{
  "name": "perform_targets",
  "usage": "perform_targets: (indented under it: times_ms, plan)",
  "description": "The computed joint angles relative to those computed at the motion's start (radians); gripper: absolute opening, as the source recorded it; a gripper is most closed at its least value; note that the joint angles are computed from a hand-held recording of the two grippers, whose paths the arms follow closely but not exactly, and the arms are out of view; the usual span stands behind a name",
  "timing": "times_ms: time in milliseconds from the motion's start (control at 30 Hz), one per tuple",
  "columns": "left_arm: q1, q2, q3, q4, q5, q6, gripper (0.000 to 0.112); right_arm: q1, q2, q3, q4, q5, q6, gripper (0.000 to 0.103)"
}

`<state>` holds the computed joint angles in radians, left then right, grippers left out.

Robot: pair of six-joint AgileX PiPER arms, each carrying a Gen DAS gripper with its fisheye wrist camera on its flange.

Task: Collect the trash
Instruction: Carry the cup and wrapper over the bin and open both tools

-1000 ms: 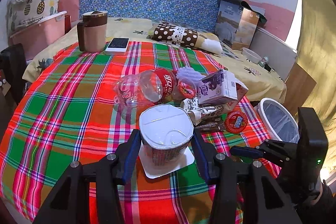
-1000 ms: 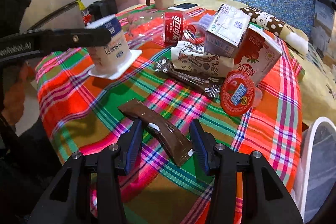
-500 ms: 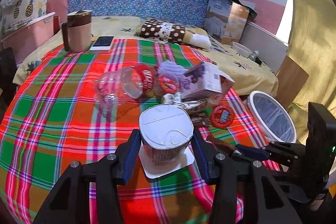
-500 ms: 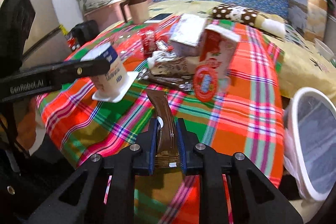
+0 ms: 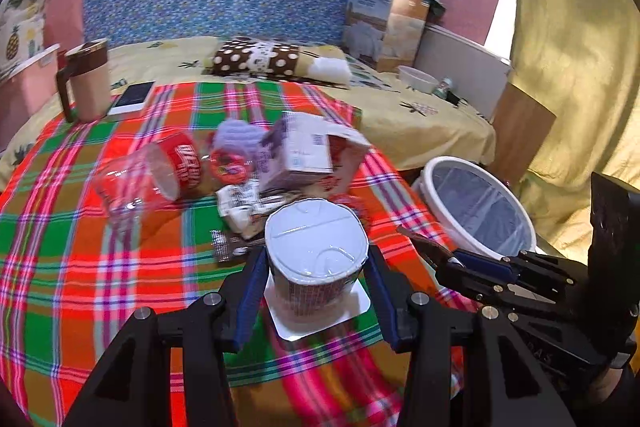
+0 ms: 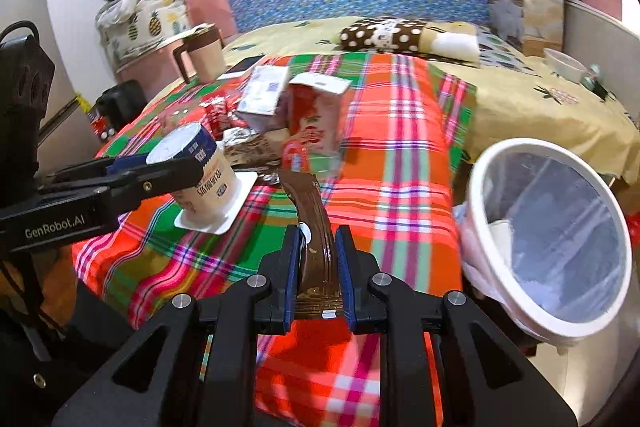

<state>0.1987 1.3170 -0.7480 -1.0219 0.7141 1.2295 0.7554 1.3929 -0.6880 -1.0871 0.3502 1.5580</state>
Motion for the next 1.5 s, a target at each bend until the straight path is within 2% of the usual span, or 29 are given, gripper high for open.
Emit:
perform_targets:
  times_ms: [300,700,1200,1500]
  plan:
    - [-0.147,0.014,-0.026,0.012,-0.044,-0.056,0.049,-0.038,-0.067,0.059,-0.048,0.048,0.077,0.020]
    - [-0.384,0.087,-0.108,0.014,-0.120,-0.127,0.049,-0.145,-0.172,0.143,-0.005,0.100,0.064,0.020]
    - [-0.635,0.261,-0.279,0.027,-0.199,-0.215,0.049,-0.354,-0.222,0.201,0.132,0.058,-0.112,0.020]
    - [-0.694,0.363,-0.357,0.053,-0.209,-0.255,0.050,-0.453,-0.218,0.209,0.235,0.018,-0.254,0.021]
